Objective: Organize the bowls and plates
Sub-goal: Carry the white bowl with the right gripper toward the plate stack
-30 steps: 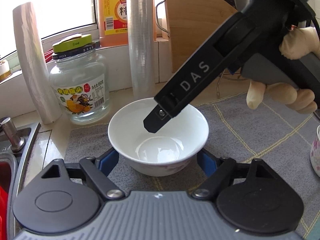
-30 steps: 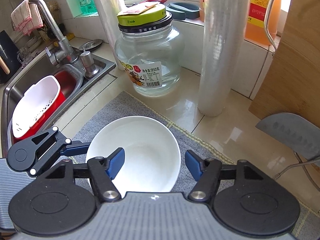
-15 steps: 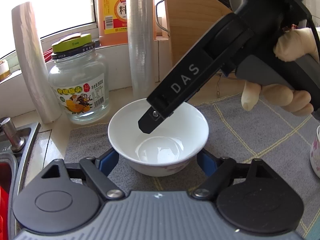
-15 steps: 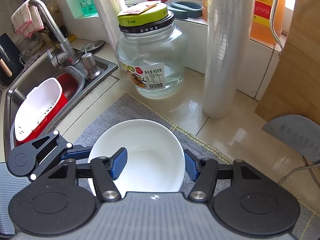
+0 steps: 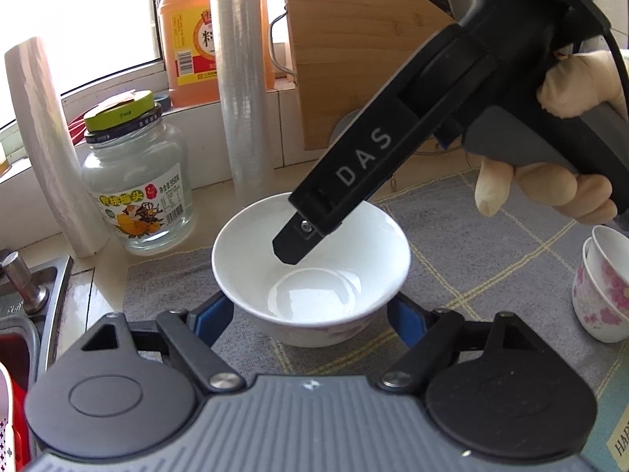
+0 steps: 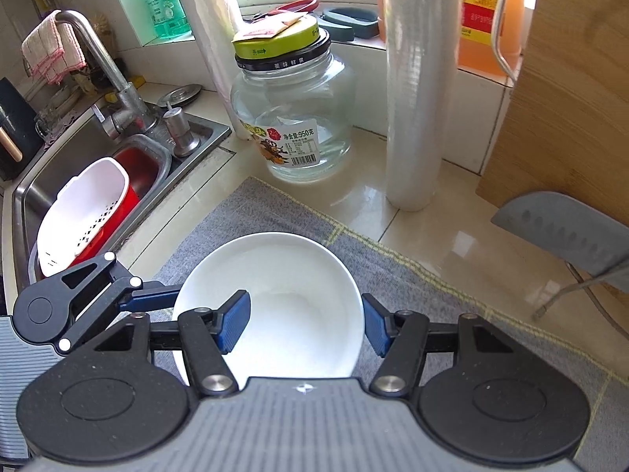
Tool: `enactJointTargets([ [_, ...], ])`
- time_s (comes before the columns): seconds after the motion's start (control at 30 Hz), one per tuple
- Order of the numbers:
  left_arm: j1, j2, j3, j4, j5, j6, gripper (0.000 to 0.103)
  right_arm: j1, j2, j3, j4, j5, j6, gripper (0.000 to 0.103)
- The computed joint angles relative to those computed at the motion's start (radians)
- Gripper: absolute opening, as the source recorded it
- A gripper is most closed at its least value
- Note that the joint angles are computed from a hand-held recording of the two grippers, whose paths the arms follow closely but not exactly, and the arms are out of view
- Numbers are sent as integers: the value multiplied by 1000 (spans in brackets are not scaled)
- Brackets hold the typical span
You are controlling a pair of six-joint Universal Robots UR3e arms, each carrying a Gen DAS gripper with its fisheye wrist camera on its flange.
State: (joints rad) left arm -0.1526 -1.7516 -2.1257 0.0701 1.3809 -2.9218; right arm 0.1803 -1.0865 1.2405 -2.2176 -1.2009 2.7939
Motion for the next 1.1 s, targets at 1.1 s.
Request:
enactJointTargets([
  [1.1, -384, 183, 72, -209, 238, -132, 85, -342, -758, 675, 99, 204, -245, 66],
])
